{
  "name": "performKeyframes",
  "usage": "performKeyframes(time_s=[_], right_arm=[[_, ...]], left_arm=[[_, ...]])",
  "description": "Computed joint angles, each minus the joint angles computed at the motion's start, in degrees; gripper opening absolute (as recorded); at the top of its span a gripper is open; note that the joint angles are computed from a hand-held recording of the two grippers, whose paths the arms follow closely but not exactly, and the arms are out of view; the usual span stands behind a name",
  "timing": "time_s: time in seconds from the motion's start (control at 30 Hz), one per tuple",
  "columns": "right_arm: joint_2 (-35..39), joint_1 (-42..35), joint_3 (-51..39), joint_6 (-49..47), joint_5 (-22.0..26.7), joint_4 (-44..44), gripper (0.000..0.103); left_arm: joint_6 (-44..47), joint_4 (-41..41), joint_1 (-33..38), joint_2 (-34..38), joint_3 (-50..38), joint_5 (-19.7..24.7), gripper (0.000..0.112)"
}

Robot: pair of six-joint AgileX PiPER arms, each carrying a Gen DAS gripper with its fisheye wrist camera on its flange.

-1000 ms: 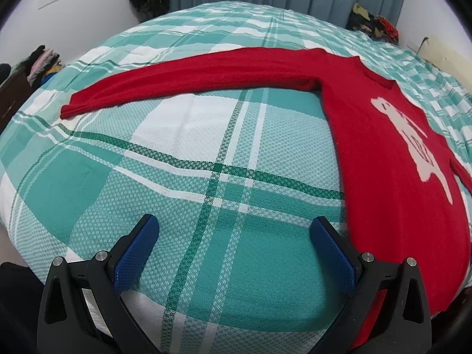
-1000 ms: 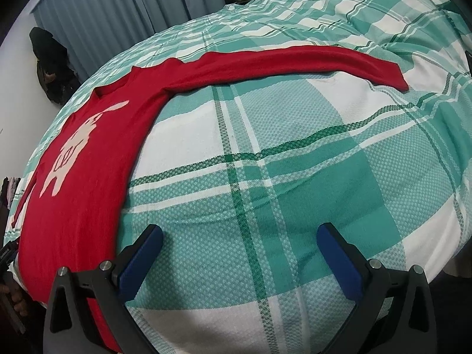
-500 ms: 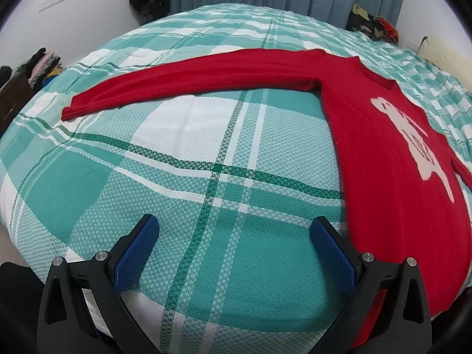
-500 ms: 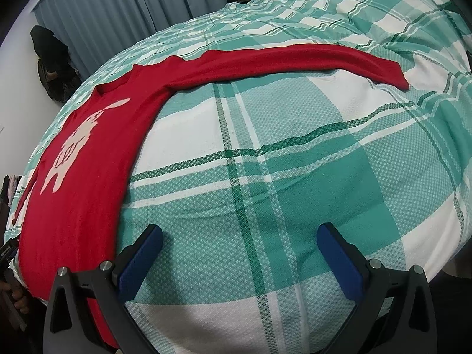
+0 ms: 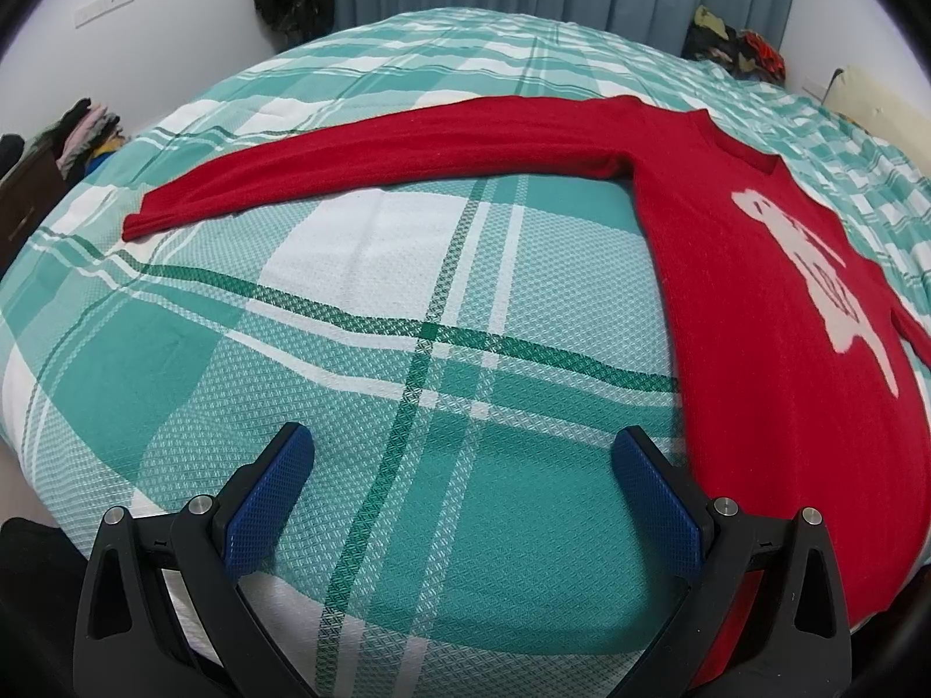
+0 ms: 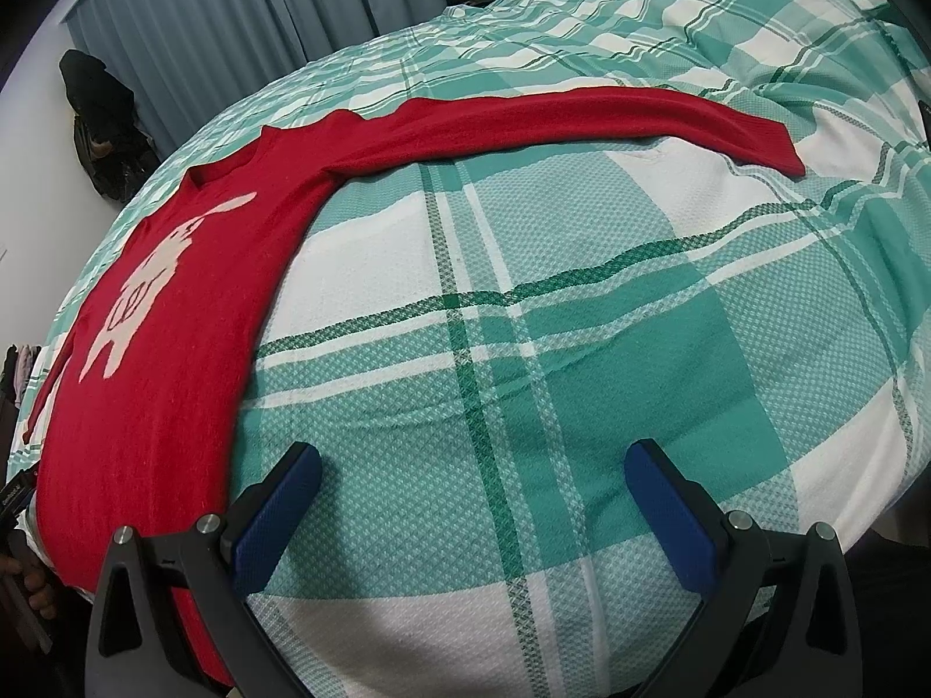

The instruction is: Fold small clothes

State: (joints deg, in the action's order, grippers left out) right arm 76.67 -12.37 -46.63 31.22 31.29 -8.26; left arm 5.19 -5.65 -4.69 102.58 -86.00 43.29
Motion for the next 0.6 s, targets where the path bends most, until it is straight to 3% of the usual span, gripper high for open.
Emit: performKeyframes(time_s=[0.6], right_arm=[[-0.7,-0.5,0.7,-1.5,-0.4,1.4,0.103]], left_arm=[[-0.3,0.3,0.0,0.2,-0.3,0.3,0.103]])
